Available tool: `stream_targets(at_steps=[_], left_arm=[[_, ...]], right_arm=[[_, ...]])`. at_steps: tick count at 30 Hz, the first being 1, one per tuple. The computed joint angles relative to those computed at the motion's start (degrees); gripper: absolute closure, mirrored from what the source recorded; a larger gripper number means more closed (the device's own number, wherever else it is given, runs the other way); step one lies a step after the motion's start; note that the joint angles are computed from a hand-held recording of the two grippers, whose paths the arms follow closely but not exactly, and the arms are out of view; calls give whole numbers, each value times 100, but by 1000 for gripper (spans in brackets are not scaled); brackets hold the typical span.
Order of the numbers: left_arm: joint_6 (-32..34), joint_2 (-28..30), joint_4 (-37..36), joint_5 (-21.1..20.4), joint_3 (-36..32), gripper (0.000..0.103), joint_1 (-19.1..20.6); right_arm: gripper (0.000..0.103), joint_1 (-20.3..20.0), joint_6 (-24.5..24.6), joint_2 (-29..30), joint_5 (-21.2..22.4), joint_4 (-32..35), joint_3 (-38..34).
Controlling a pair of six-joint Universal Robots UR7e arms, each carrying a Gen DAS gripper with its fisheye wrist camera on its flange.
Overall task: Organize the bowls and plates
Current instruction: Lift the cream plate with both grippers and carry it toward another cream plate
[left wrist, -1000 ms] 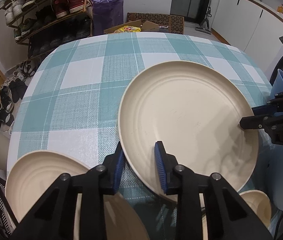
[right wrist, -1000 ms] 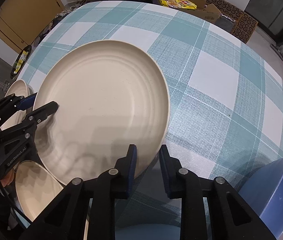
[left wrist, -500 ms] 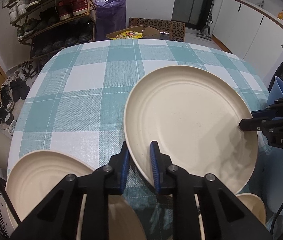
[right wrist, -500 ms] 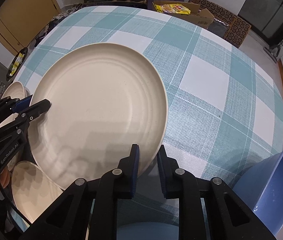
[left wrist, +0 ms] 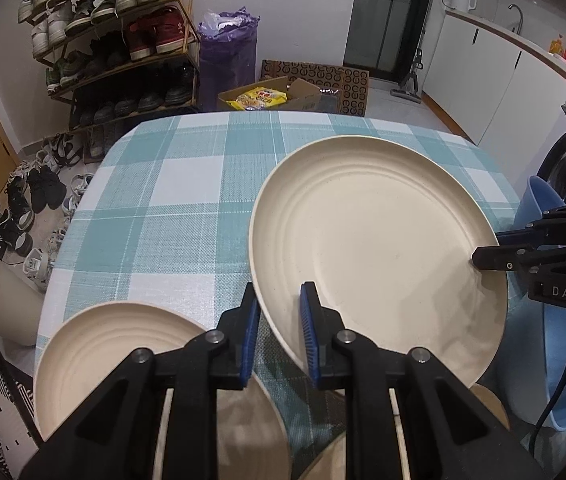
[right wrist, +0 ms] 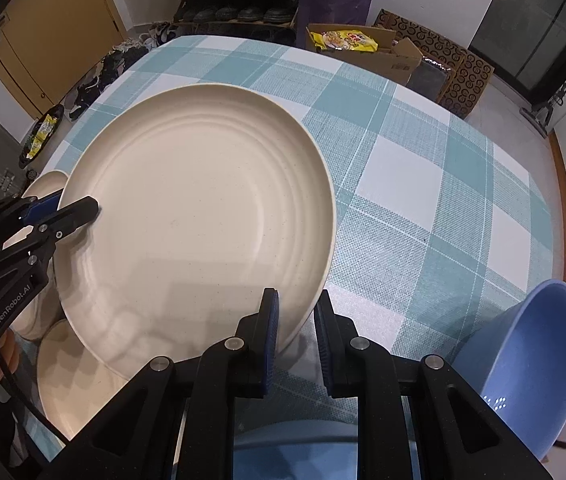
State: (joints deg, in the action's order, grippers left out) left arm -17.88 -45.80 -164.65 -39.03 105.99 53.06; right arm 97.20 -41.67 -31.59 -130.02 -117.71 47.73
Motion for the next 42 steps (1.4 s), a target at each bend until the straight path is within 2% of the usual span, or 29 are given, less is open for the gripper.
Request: stream_targets(at_steps=[18,42], left_arm=[[-36,-362,-439,190,541,85,-366],[-264,-801,-709,540,1235,85,-859]], right_arm=[[85,189,-196,-746,158,-818,1125],[85,349,-473,-1590,460,-1520,2314]])
